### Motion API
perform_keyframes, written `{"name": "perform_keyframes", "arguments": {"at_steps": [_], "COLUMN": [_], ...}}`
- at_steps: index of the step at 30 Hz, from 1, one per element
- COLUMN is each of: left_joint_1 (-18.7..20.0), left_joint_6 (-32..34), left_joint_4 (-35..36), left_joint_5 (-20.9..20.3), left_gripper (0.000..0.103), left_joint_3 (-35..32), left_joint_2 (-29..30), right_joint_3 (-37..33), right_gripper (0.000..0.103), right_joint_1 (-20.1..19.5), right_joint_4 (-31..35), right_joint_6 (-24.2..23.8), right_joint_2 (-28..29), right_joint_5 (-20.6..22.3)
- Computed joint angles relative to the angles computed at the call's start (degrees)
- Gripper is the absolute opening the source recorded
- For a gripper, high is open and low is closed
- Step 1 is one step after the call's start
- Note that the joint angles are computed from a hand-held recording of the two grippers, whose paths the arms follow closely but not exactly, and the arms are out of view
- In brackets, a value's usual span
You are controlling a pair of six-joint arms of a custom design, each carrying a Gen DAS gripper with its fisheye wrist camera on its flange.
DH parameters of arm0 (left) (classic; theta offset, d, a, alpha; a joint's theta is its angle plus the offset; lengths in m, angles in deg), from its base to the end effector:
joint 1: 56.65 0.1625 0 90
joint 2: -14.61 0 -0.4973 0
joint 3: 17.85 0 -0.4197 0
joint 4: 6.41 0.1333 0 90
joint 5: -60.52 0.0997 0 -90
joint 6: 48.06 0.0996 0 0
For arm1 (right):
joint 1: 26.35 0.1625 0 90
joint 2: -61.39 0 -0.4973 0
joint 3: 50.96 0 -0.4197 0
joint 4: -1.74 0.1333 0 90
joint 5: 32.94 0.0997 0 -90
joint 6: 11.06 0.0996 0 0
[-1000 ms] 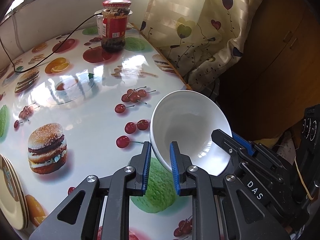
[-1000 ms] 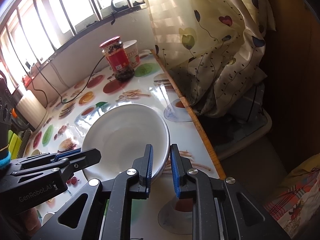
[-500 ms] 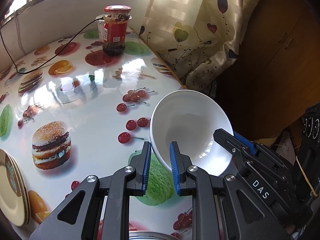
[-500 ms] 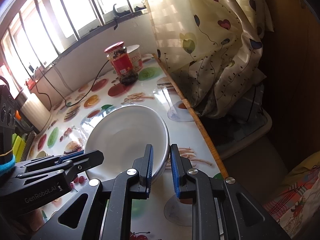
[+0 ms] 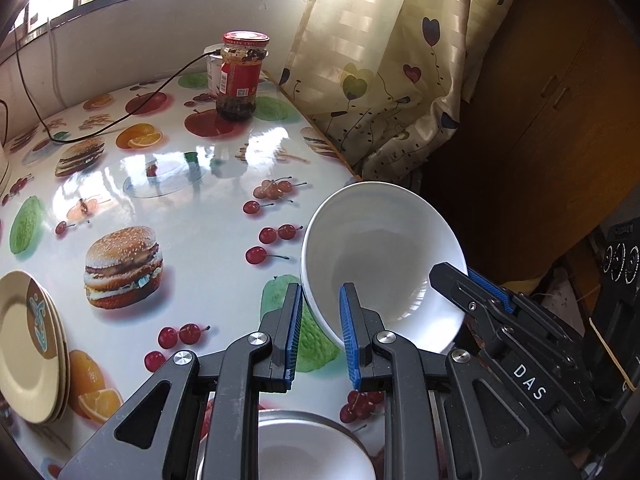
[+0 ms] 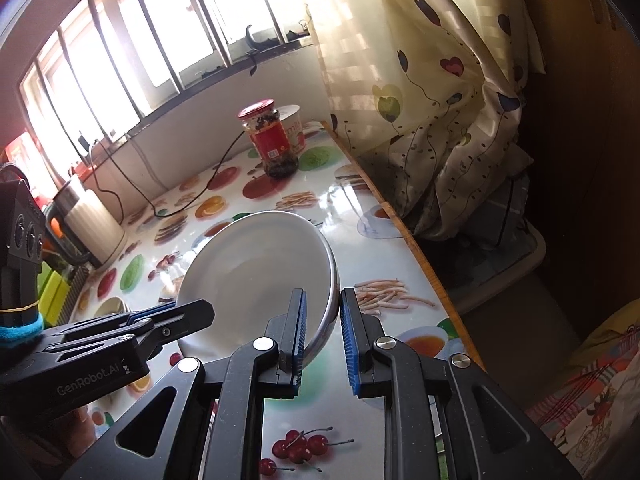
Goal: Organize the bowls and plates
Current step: 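Lift the white bowl with both tools and carry it toward the bowl stack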
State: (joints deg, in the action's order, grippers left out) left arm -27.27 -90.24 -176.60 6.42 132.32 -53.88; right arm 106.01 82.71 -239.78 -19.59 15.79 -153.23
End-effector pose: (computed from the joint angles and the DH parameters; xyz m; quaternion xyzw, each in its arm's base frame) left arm -0.2028 -0.3342 0.1266 0.1564 0.9383 -0.2331 0.2019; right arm 0.1852 -0.2816 0.1255 0.1291 -0.9019 0.3524 0.2140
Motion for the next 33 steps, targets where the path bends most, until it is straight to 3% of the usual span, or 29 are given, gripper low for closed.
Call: {"name": "perform_keyframes", "arguments": {"at_steps": [18,33], "left_joint_1": [-7.71,-15.54], "left_joint_6": [-8.95,-19.06], "left_joint_4": [6.49,17.78], "left_joint_5": [0.9,1.21], "left_gripper": [0.02,0.02], "left_joint_3": [5.63,9.55], "left_joint_2": [-9.07,-19.29], "right_joint_3": [3.27,5.02], "right_gripper": [0.017,0.017], "right_joint_1": [8.45,15.45], "right_joint_4": [-3.46,-5.11], "right_joint_6": [6.1,12.15], "right_joint_2": [1.86,5.68], "right_joint_5": [-2.74,-5.39]}}
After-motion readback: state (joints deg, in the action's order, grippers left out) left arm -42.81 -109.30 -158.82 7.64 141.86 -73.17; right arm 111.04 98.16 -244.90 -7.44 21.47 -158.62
